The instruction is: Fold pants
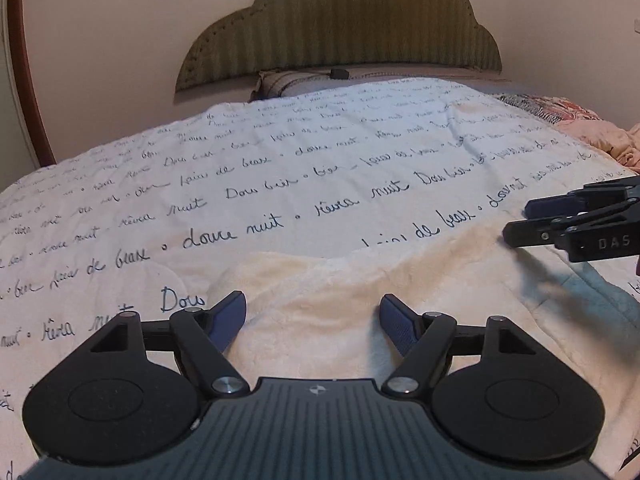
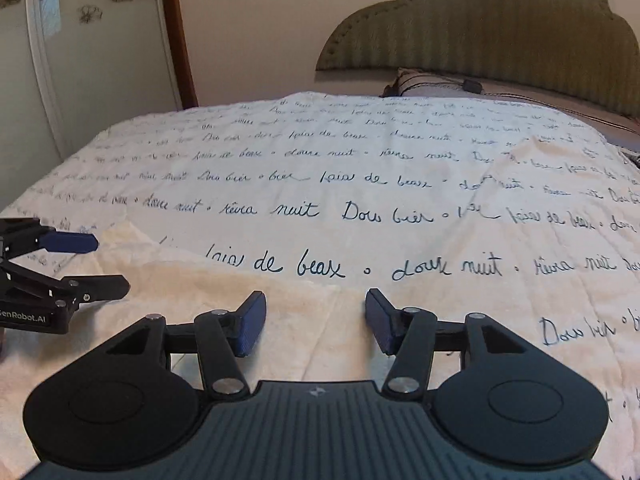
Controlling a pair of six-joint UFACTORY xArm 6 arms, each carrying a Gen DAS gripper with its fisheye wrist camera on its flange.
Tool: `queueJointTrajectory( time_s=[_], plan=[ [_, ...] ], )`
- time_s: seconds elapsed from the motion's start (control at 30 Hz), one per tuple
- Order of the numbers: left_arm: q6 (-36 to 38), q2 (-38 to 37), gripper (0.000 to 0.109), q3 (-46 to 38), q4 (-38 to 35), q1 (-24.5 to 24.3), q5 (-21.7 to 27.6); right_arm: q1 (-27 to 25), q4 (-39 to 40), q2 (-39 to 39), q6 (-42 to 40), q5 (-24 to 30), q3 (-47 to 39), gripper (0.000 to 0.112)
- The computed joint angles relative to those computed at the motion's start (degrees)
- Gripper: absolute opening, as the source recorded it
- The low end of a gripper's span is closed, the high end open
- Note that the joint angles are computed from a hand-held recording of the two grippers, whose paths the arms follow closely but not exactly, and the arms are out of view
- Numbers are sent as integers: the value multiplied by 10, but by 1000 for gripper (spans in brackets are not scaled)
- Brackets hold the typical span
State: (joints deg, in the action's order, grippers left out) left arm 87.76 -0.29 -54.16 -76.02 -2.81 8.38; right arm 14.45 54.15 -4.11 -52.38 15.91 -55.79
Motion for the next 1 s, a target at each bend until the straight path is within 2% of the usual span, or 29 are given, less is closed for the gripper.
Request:
queueJointTrajectory(
  time_s=[0.07, 0.1, 0.2, 0.3, 0.37, 0.4, 0.47, 0.53, 0.6, 0.67, 0.8, 1.0],
  plan=[
    [73, -28, 78, 15, -75, 13, 14, -12, 40, -38, -21, 6, 30, 56],
    [78, -44, 78, 28, -79, 27, 33, -28, 65, -57, -28, 33, 41, 56],
    [16, -75, 79, 57, -24, 75, 101, -95, 112, -88, -26, 154, 59, 57],
    [-60, -86, 79, 68, 33, 123, 170, -150, 122, -94, -11, 251, 68, 57],
    [-96, -89, 79, 71, 56, 146, 204, -163, 119, -96, -6, 273, 75, 57],
    [-109, -91, 79, 75, 64, 149, 203, -164, 118, -96, -2, 276, 78, 57],
    [-132, -98, 80, 88, 79, 140, 169, -169, 125, -96, 3, 288, 82, 58],
    [-142, -106, 85, 99, 77, 134, 145, -175, 136, -94, 0, 311, 82, 58],
    [-164, -113, 87, 106, 90, 131, 134, -173, 136, -93, 1, 322, 83, 58],
    [-181, -116, 87, 110, 106, 129, 133, -173, 138, -90, -2, 336, 82, 62],
    [-205, -120, 91, 117, 123, 123, 124, -186, 156, -77, -9, 364, 75, 62],
    [-255, -122, 94, 119, 161, 125, 145, -209, 197, -64, -22, 416, 70, 62]
  ],
)
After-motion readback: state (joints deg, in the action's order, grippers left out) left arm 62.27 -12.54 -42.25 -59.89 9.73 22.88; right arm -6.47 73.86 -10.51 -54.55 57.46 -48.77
